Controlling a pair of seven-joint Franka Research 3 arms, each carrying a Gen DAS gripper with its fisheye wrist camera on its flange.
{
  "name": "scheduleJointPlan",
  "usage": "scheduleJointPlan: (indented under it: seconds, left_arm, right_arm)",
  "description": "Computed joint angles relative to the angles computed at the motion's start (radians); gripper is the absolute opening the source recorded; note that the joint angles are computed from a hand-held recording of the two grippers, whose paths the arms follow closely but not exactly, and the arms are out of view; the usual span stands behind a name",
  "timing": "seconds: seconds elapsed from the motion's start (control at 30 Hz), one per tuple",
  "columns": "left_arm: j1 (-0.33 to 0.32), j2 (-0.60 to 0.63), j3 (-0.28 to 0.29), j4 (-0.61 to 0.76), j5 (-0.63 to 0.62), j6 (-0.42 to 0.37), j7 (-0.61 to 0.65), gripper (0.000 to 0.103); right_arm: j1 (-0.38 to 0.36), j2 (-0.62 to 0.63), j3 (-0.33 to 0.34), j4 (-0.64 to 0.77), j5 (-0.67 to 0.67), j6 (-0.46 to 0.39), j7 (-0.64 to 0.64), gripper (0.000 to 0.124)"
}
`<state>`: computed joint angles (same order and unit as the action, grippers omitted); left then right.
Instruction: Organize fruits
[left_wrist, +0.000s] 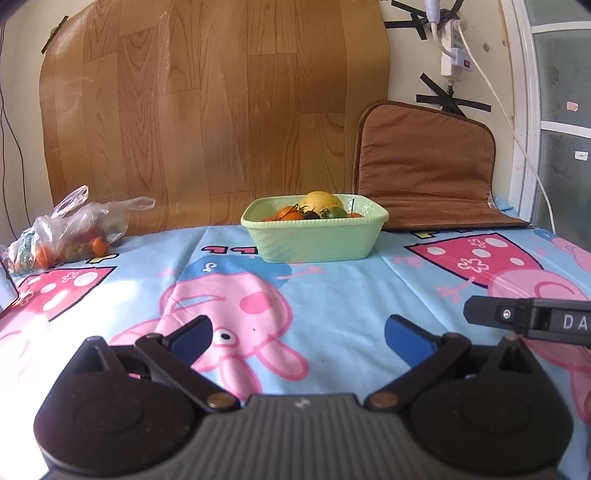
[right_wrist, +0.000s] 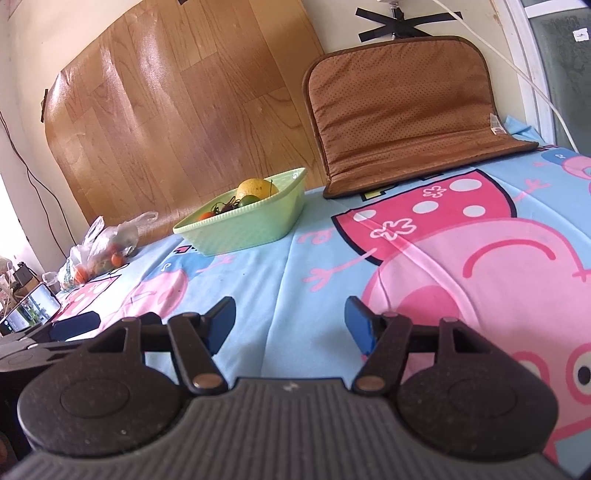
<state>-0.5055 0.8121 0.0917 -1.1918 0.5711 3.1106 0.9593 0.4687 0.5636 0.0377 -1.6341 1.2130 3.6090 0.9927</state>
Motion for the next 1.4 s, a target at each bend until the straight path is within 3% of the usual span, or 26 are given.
scheduleJointPlan:
  seconds: [0.1, 0.27, 0.4, 0.63, 0.77, 1.03, 1.4]
  left_arm:
    - [0.003, -0.004, -0.003, -0.011, 0.003, 0.028, 0.014, 0.103]
    - [0.028, 0.001, -0.049, 0.002, -0.022, -0.009, 0.060, 0.103]
    - [0.019, 0.005, -0.044, 0.015, -0.027, -0.048, 0.067, 0.103]
    - [0.023, 0.022, -0.068, 0.067, -0.022, -0.158, 0.090, 0.103]
    - [0.032, 0.028, -0.082, 0.081, -0.023, -0.182, 0.093, 0.103]
    - [-0.012, 0.023, -0.016, 0.090, 0.047, -0.212, 0.009, 0.103]
    - [0.013, -0.019, -0.050, 0.047, 0.069, -0.262, -0.067, 0.103]
  right_arm:
    - [0.001, 0.000, 0.000, 0.001, 0.005, 0.000, -0.002, 0.068]
    - [0.002, 0.005, 0.003, 0.020, 0.043, -0.002, -0.044, 0.069]
    - [-0.019, 0.001, 0.023, -0.002, -0.020, 0.007, 0.015, 0.070]
    - [-0.028, -0.013, 0.018, -0.046, -0.127, 0.000, 0.120, 0.072]
    - [-0.014, -0.017, -0.002, -0.060, -0.157, -0.002, 0.161, 0.073]
    - [0.008, -0.018, -0.031, -0.069, -0.174, -0.007, 0.191, 0.073]
    - [0.002, -0.020, -0.029, -0.082, -0.210, 0.003, 0.227, 0.074]
